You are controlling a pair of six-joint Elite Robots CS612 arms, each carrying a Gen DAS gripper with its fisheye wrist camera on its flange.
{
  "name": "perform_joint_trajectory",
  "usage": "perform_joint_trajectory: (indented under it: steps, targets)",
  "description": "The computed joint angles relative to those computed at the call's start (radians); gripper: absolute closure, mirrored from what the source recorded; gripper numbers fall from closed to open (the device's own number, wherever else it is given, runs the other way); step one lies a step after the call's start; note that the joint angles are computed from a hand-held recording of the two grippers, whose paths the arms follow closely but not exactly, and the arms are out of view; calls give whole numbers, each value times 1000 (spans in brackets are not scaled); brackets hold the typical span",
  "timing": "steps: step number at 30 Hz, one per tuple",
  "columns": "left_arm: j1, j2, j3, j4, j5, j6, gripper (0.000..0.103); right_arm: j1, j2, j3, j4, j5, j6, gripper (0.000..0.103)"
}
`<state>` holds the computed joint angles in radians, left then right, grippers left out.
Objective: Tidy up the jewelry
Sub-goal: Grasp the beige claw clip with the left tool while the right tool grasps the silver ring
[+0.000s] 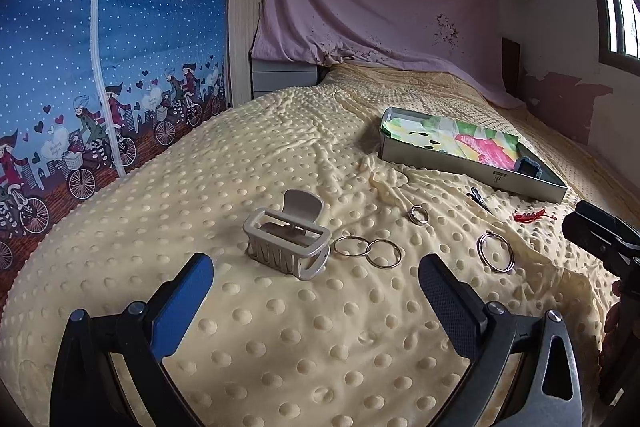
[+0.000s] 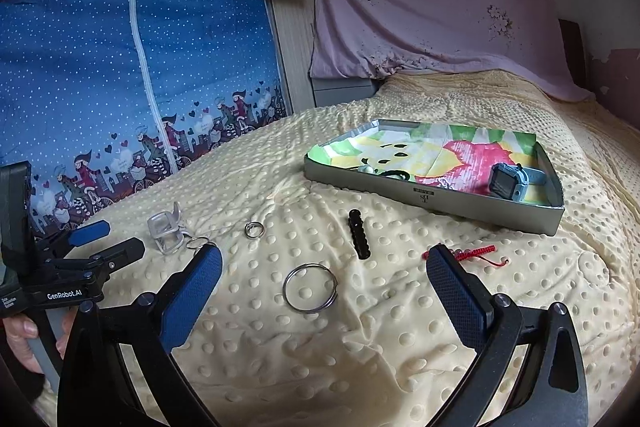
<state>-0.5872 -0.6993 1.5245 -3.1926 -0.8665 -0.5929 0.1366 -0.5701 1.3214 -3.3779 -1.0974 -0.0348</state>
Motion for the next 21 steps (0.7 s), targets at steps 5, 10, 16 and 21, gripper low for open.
perform_joint_trajectory:
  steps: [5,10,16,21]
  targets:
    - [11,0,-2,16,-16,-17,0,1,7,-21,44,20,-24,3]
    - [20,0,0,21,-34,-39,0,7,14,-41,88,41,-51,3]
    - [30,3,-8,32,-44,-28,0,19,20,-64,164,56,-88,18]
    - [44,9,-13,24,-73,-16,0,28,28,-92,251,58,-119,39]
